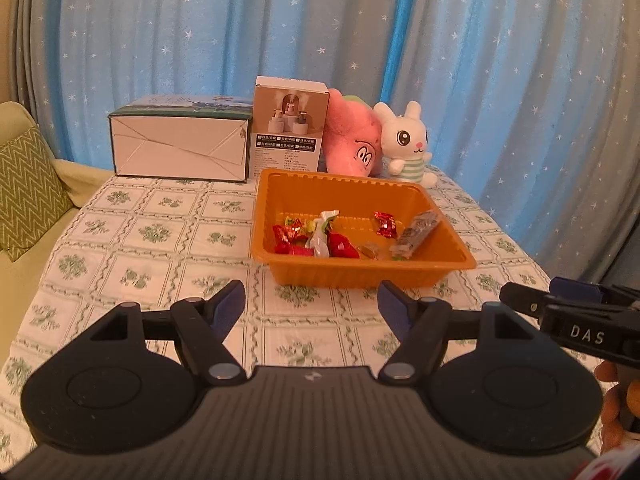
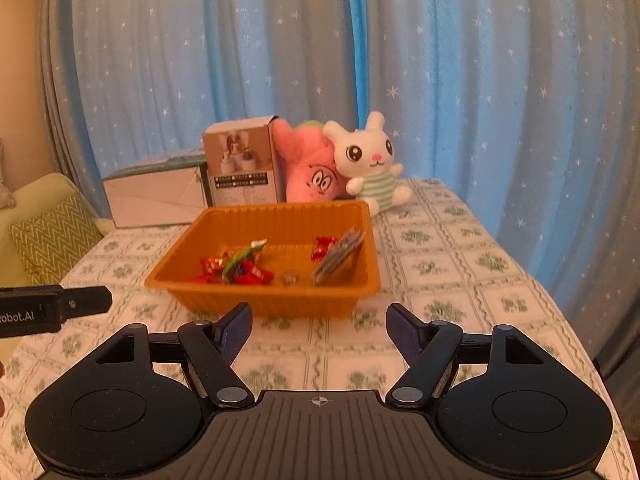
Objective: Organize snacks
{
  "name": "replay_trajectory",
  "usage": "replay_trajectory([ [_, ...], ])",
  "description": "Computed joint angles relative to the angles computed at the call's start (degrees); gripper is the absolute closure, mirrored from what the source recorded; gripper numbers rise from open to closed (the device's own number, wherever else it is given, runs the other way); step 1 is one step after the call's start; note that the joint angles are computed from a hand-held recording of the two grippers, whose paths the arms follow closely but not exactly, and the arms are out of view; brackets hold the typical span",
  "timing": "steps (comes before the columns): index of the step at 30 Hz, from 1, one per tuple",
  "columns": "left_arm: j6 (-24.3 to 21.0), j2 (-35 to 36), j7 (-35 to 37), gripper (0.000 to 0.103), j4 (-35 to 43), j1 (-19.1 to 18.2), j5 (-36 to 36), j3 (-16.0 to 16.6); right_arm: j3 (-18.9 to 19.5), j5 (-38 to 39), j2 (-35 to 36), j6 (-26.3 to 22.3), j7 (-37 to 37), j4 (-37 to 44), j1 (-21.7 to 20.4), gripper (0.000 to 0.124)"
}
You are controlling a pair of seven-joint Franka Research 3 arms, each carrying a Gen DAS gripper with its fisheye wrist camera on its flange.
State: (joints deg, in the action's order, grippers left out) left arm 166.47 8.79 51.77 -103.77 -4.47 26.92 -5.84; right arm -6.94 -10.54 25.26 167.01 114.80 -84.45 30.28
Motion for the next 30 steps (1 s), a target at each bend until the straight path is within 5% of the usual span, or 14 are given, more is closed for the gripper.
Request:
replay_trajectory([
  [10, -3.9, -10.9, -5.0, 0.033, -10.4, -0.6, 0.6, -2.3, 0.1, -7.7, -13.6, -0.8, 9.2, -16.4, 1.1, 0.05],
  [17, -7.7, -18.6, -8.7, 0.033, -16.2, -0.3, 1.6, -4.6, 5.3, -9.5, -22.3, -3.4, 12.1, -24.6, -2.4, 0.05],
  [30, -15.5, -29.0, -8.8, 0.033, -21.6, -2.0, -0.9, -6.8, 15.2, -2.4, -32.8, -7.8, 5.5, -32.0, -9.3, 0.05],
])
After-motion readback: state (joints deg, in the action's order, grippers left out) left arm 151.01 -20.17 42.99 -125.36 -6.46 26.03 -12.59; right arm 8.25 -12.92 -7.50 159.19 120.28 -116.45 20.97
